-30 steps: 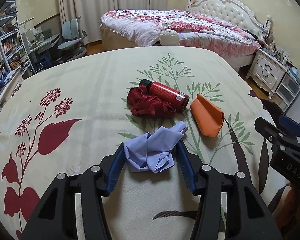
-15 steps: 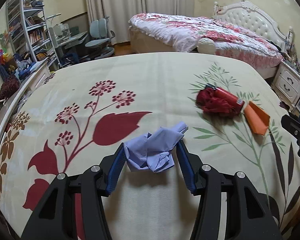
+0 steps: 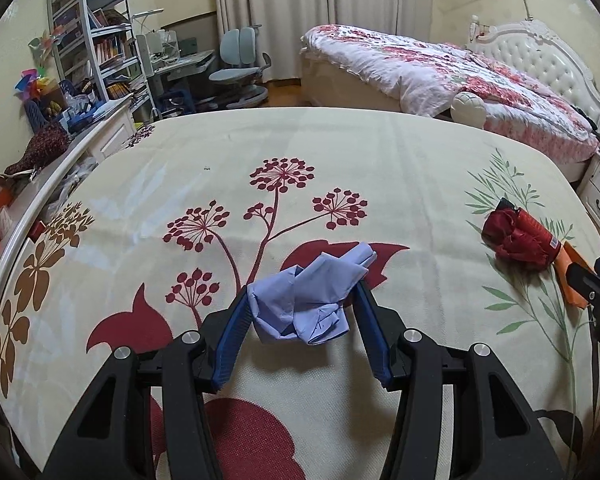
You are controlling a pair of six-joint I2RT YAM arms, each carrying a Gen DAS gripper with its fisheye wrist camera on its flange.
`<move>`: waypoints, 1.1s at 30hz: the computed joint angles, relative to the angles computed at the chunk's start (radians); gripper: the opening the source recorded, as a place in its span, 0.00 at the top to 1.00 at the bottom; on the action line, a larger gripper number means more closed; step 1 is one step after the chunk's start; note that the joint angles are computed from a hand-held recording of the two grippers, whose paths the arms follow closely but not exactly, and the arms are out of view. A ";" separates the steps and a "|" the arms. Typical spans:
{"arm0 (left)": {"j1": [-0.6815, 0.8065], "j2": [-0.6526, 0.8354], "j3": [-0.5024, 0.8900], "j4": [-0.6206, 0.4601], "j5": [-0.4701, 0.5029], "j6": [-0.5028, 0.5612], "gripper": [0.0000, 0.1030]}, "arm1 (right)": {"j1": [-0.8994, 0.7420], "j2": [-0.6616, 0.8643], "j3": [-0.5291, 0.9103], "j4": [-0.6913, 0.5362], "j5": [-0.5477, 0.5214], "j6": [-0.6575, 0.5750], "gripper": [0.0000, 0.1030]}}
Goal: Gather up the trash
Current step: 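Grasp the orange paper with the right tool while the left tool holds the purple cloth, then carry the orange paper and purple cloth over the black bin and open both tools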
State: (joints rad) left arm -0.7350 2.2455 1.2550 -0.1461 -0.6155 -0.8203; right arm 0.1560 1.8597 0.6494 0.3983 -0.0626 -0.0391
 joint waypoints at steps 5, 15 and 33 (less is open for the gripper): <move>0.000 0.000 -0.004 0.009 0.008 0.002 0.49 | 0.017 0.039 0.023 -0.028 0.001 0.000 0.74; -0.010 -0.011 -0.020 0.021 0.008 -0.003 0.49 | 0.007 0.007 -0.023 -0.005 -0.009 0.005 0.79; -0.137 0.036 0.136 -0.017 0.000 0.008 0.49 | -0.215 -0.159 -0.179 0.036 -0.089 -0.071 0.79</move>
